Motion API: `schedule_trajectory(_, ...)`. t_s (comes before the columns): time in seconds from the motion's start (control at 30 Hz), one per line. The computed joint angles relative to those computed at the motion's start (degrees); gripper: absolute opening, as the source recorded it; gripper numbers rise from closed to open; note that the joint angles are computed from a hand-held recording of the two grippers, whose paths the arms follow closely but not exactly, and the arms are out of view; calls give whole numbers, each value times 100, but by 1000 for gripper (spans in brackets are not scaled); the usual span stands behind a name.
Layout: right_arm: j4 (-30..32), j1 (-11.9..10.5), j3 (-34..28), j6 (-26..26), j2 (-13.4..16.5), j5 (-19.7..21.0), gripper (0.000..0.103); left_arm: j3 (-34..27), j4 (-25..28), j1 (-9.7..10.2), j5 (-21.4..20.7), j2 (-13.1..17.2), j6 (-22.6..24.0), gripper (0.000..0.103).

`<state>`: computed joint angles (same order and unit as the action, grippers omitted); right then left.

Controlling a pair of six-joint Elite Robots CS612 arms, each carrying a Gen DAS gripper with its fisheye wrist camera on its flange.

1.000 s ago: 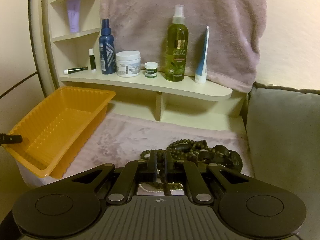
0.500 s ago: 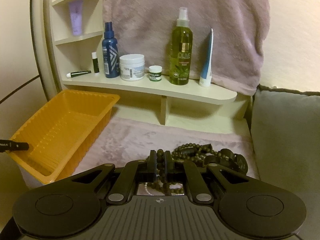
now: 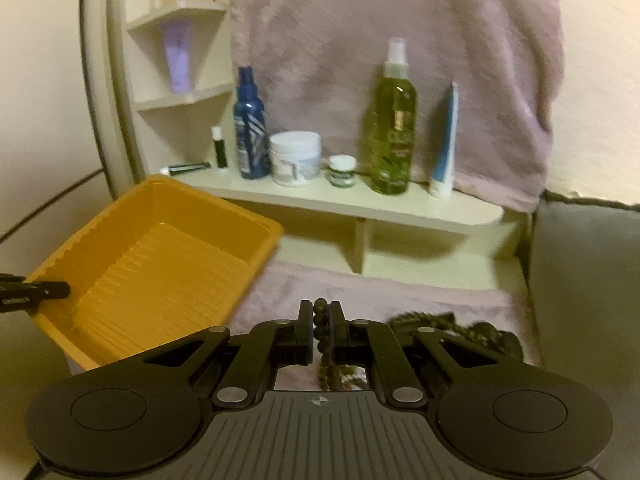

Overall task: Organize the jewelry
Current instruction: 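Carry a dark bead bracelet into the tray with the right tool while the left tool holds the tray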

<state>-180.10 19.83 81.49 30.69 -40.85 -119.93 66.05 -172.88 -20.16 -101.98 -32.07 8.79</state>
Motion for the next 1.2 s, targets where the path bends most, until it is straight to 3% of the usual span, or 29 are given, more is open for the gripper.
schedule_trajectory(0.3, -684, -91, -477, -448, 320, 940, 7, 239, -195, -209, 575, -201, 587, 12)
schedule_trajectory(0.63, -695, -208, -976, -410, 694, 2162, 7, 418, -405, -277, 683, -302, 798, 12)
schedule_trajectory(1.03, -293, -259, -1202, 29, 880, 2770, 9, 379, -244, -285, 767, -309, 747, 12)
schedule_trajectory(1.07, -311, -260, -1192, 78, 878, 2768, 13, 382, -235, -285, 767, -312, 735, 12)
schedule_trajectory(1.13, -381, -256, -1166, 116, 863, 2714, 36, 388, -229, -289, 785, -316, 730, 12)
schedule_trajectory(1.17, -423, -249, -1142, 139, 852, 2654, 56, 384, -226, -292, 798, -314, 731, 12)
schedule_trajectory(1.2, -516, -242, -1104, 169, 840, 2592, 61, 387, -229, -294, 808, -315, 728, 12)
